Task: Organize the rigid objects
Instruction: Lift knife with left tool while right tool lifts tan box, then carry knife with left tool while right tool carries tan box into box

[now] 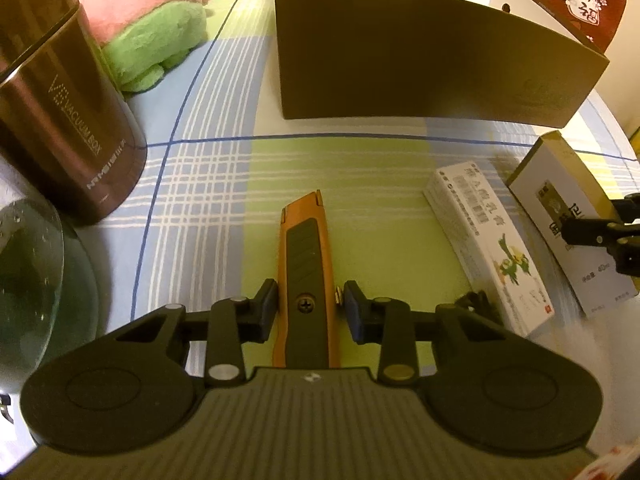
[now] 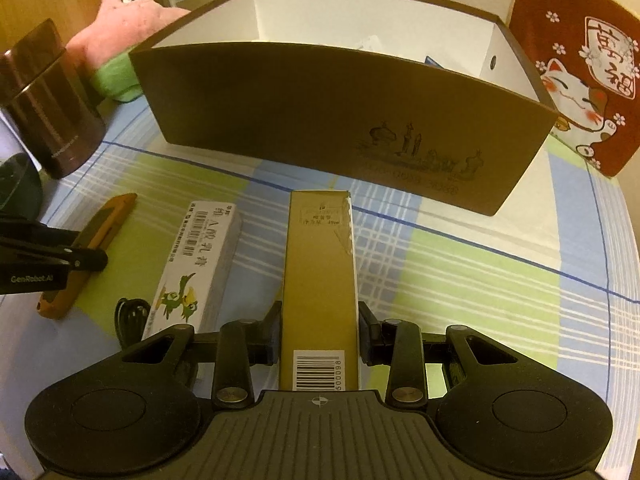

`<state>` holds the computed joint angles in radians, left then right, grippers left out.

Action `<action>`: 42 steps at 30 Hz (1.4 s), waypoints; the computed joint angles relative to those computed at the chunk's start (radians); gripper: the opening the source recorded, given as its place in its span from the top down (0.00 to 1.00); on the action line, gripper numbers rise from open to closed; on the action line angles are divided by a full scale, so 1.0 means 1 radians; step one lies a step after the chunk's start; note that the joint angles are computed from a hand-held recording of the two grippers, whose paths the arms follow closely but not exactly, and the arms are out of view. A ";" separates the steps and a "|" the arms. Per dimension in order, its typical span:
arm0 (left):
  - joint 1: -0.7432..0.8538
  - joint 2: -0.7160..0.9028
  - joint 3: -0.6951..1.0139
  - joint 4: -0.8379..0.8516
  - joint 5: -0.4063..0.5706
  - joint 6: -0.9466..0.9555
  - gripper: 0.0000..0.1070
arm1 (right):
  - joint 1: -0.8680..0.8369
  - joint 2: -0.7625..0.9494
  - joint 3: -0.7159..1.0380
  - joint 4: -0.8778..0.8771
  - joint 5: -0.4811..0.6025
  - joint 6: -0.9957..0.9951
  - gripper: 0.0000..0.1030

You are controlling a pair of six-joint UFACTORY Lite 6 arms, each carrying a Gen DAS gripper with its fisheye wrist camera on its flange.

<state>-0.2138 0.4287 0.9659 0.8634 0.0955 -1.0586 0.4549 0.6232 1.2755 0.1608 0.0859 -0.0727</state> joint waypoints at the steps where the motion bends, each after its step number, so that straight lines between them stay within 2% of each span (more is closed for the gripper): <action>1: -0.001 -0.008 -0.008 -0.028 -0.005 0.021 0.72 | -0.001 -0.010 -0.012 0.075 -0.008 -0.072 0.68; 11: -0.037 -0.139 -0.053 -0.037 0.013 0.007 0.72 | -0.034 -0.088 -0.051 0.463 -0.017 -0.450 0.68; 18: -0.051 -0.236 -0.038 -0.175 0.036 0.140 0.72 | -0.072 -0.149 -0.057 0.781 0.013 -0.778 0.68; 22: -0.056 -0.288 -0.012 -0.284 0.055 0.248 0.72 | -0.100 -0.178 -0.033 0.849 0.049 -0.847 0.68; 28: -0.053 -0.282 0.100 -0.386 0.086 0.388 0.72 | -0.145 -0.188 0.052 0.841 0.093 -0.854 0.68; 34: -0.033 -0.173 0.297 -0.456 0.111 0.509 0.72 | -0.192 -0.122 0.224 0.738 0.141 -0.764 0.68; 42: 0.007 0.094 0.714 -0.702 0.188 0.793 0.72 | -0.235 0.112 0.631 0.407 0.200 -0.455 0.68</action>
<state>-0.2072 0.5225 1.6797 0.1611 0.2834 -0.2653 0.2203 0.7348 1.9068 0.5679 0.2854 -0.5278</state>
